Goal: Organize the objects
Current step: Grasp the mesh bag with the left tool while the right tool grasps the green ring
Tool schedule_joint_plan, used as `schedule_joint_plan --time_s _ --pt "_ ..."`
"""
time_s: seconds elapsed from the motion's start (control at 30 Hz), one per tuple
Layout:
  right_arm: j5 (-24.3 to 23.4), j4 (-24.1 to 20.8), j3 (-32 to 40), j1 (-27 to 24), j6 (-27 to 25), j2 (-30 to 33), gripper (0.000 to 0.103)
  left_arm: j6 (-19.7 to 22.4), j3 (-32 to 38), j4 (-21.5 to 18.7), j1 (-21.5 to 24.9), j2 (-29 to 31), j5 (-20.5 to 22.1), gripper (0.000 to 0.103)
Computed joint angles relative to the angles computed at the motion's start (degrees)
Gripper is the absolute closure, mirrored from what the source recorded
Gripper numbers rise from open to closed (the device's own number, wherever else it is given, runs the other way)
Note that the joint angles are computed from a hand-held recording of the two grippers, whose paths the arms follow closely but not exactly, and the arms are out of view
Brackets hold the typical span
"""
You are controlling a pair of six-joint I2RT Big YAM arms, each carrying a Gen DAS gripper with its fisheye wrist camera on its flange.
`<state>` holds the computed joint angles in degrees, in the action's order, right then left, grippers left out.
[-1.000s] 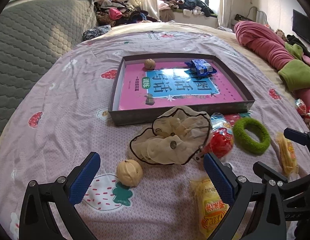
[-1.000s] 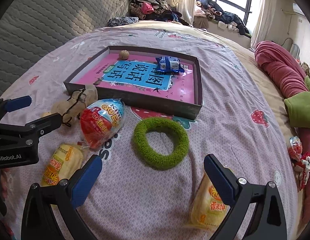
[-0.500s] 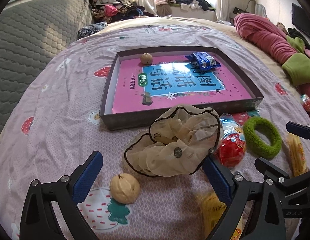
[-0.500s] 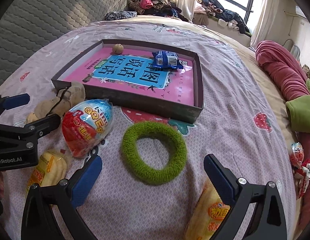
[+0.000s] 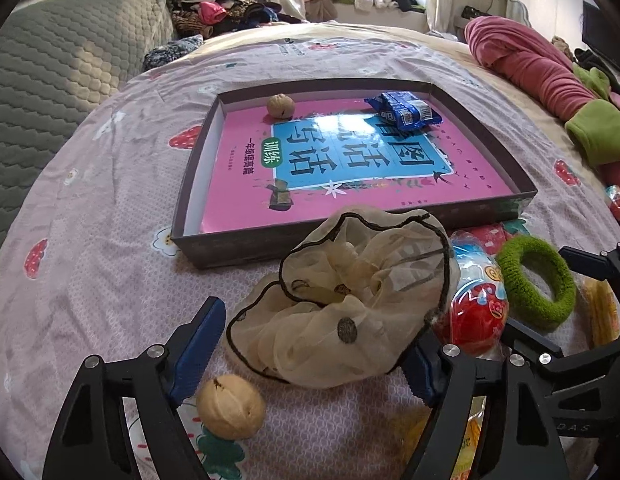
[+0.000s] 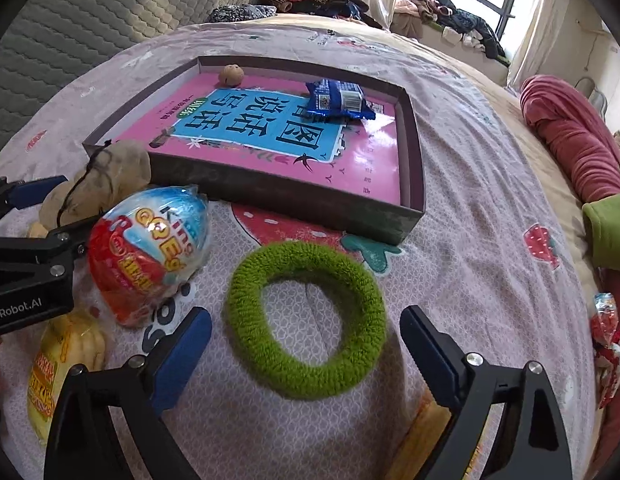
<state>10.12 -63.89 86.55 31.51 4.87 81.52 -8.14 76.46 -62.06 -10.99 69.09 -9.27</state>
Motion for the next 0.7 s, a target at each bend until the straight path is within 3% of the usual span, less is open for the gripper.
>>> schedule_joint_plan --time_s 0.17,0.53,0.7 --pt "-1.7 -0.1 0.8 -0.7 0.1 0.8 0.01 -0.3 0.5 0.3 0.2 0.6 1.0 0.028" --pt "-4.8 -1.6 2.6 -1.4 1.4 2.4 0.033 -0.8 1.0 0.5 1.0 1.2 4.1 0.037" --pt "-6.4 -1.1 2.5 -2.2 2.1 2.5 0.04 -1.4 1.0 0.7 1.1 1.3 6.1 0.047"
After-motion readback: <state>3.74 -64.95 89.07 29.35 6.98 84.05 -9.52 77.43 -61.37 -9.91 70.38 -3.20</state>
